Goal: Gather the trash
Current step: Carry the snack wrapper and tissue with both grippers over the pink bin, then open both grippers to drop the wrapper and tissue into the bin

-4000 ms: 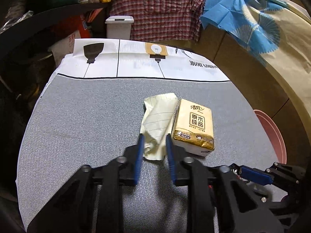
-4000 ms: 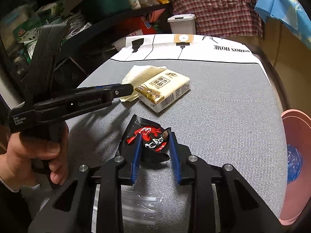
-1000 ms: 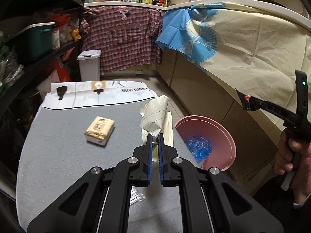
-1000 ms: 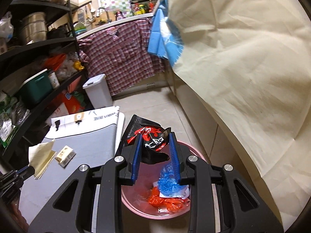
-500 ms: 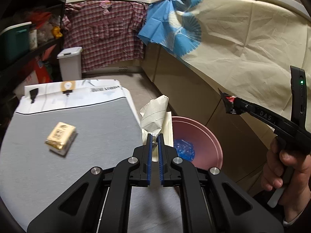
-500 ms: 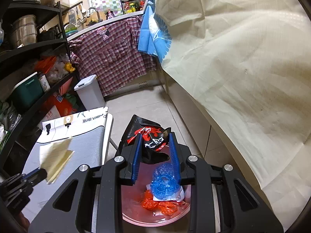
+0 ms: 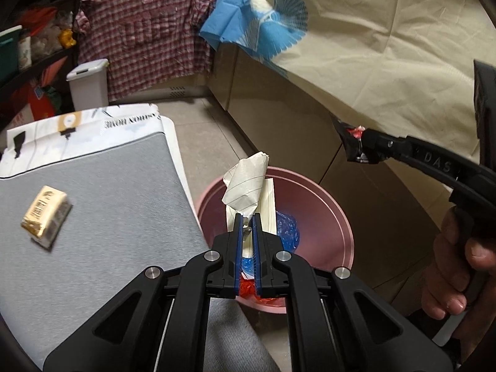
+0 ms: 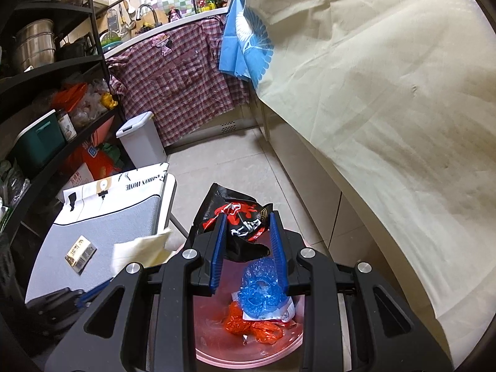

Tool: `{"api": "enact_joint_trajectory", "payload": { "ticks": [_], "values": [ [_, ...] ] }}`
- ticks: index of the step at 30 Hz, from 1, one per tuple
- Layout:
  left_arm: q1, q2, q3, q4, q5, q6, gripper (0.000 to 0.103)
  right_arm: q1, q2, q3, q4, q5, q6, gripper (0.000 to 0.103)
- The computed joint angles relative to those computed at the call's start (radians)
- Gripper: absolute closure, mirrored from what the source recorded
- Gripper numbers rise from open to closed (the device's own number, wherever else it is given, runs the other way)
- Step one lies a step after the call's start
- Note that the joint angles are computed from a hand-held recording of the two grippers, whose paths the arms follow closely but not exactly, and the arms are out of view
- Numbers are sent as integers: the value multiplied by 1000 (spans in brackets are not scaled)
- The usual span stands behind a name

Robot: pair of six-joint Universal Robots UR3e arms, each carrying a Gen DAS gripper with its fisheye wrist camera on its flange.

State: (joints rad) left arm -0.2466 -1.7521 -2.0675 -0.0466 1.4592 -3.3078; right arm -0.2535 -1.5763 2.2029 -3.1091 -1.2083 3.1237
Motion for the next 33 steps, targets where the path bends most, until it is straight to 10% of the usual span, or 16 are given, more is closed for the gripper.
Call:
{"api": "enact_joint_trajectory", "payload": {
  "ticks": [17,33],
  "values": [
    [12,-93,56,-45,-70,19,90,54,131,-105,54,-37,-18,59],
    [254,514,-269,-286,-137,168,90,71,-11,-2,38,-8,-50,58]
  ]
}}
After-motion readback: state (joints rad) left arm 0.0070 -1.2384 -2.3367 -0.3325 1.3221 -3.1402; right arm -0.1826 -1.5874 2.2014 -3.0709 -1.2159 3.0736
